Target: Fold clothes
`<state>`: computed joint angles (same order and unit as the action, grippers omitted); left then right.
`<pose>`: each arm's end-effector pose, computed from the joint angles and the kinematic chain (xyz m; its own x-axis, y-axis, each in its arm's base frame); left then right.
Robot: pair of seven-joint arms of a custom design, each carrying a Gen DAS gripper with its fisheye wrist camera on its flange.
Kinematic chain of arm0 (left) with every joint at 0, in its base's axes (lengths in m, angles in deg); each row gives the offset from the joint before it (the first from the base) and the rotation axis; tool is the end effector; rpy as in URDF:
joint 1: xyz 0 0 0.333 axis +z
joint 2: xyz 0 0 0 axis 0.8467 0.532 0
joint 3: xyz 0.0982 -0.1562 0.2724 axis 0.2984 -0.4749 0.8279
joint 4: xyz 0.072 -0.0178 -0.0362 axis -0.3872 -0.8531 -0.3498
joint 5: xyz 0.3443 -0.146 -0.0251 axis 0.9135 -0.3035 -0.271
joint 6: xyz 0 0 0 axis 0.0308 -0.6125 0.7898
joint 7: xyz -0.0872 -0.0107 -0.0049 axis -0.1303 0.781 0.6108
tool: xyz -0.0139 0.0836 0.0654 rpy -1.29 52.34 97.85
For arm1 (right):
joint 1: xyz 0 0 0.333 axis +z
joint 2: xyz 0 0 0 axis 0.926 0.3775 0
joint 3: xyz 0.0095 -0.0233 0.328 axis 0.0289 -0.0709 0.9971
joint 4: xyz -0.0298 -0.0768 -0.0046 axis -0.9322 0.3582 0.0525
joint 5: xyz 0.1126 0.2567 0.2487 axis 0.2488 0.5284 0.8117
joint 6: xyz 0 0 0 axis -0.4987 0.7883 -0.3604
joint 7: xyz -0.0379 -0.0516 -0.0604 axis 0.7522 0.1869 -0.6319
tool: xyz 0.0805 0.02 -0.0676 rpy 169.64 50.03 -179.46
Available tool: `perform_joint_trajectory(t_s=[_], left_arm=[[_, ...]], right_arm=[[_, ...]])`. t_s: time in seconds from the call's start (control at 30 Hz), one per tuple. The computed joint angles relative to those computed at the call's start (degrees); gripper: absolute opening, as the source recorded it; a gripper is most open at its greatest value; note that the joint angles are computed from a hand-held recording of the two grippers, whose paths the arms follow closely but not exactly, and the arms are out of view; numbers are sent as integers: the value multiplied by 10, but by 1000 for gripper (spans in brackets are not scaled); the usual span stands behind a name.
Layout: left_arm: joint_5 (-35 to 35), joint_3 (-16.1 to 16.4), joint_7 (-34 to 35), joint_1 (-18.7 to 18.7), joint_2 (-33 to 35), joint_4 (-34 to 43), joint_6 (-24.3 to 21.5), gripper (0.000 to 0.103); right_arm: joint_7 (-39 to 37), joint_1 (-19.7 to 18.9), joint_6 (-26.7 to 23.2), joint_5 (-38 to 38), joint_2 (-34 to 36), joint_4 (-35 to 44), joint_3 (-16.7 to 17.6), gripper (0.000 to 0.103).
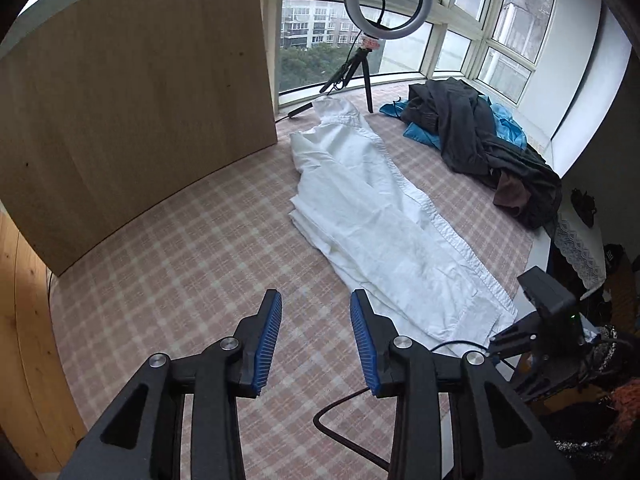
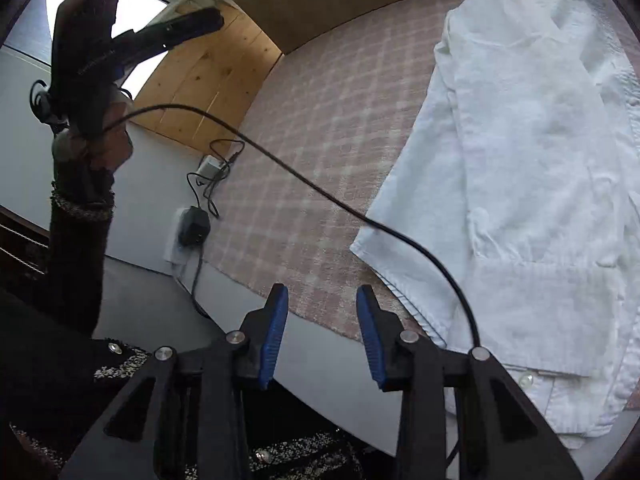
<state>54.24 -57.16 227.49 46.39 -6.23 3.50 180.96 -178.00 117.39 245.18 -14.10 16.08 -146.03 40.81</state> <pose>0.6386 -0.3251 0.5281 -0.9353 -0.3372 0.1075 -0.3368 0.7543 -0.5636 0.4008 0.5152 0.4062 -0.2368 -0.7317 -0.6392 -0.7531 0.5539 -0.3549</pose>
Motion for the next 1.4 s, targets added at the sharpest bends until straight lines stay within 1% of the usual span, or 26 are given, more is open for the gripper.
perform_joint_trajectory(t_s=[0.03,0.07,0.13,0.17,0.2,0.27,0.3,0.37,0.47,0.53,0.6,0.67,0.7,0.73,0.77,0.8,0.83,0.87,0.93,1.03,1.13,1.2,1.23,1.3,1.33,1.4], left_arm=[[-1,0,0,2,-1,-5,-4,38],[-1,-1,3,3,-3,-15,-9,38],[-12,-10,21,5,-12,-45,-35,38],[-17,-14,30,5,-15,-59,-50,37],[-21,-19,46,2,-23,-81,-62,37],[-28,-29,79,-9,-36,-123,-86,37],[-28,-32,101,-17,-47,-149,-82,37],[-24,-39,144,-37,-67,-200,-65,38],[-12,-49,198,-73,-87,-262,-39,39],[11,-48,222,-100,-101,-307,24,41],[40,-43,215,-121,-98,-325,65,41],[31,-46,219,-119,-92,-324,71,40],[31,-44,212,-120,-88,-320,70,34],[31,-42,196,-120,-80,-304,51,21],[30,-39,178,-119,-70,-284,26,18],[29,-37,160,-118,-59,-263,1,6],[22,-37,144,-113,-48,-240,-33,1],[16,-38,143,-108,-51,-238,-46,1],[3,-41,150,-101,-65,-248,-55,1],[-16,-42,157,-95,-79,-252,-81,1],[-17,-35,158,-96,-86,-260,-86,1],[-10,-30,142,-102,-80,-262,-77,2],[5,-25,126,-108,-73,-258,-73,2],[22,-21,97,-112,-57,-235,-91,3],[29,-20,83,-113,-48,-222,-102,7],[12,-24,86,-98,-39,-186,-122,8]], right_arm=[[61,32,-41,-31,-35,-28,-20,36],[111,50,-90,-54,-69,-55,-21,36],[194,71,-194,-62,-131,-110,-3,36],[210,71,-237,-36,-151,-128,9,36],[220,72,-270,-8,-165,-143,22,36],[235,64,-297,40,-177,-165,44,36],[242,59,-299,51,-176,-169,53,36],[258,49,-302,71,-175,-178,70,36],[297,24,-276,45,-174,-197,84,36],[286,3,-259,36,-170,-203,92,36],[276,-17,-235,23,-179,-223,100,36],[260,-41,-197,9,-171,-229,104,36],[261,-51,-186,1,-170,-232,109,36],[262,-61,-174,-7,-168,-235,113,36],[263,-70,-163,-15,-166,-238,117,36],[266,-80,-152,-24,-164,-241,121,36],[278,-87,-143,-39,-164,-245,124,36],[279,-92,-141,-43,-166,-248,128,36],[296,-101,-127,-67,-170,-255,133,36],[300,-112,-117,-89,-180,-263,139,36],[302,-124,-103,-109,-184,-265,143,36],[265,-130,-97,-87,-174,-259,143,36],[217,-133,-94,-48,-166,-255,145,36],[119,-136,-94,32,-150,-247,146,36],[106,-131,-97,39,-150,-243,143,36],[85,-123,-107,47,-151,-238,138,35]])
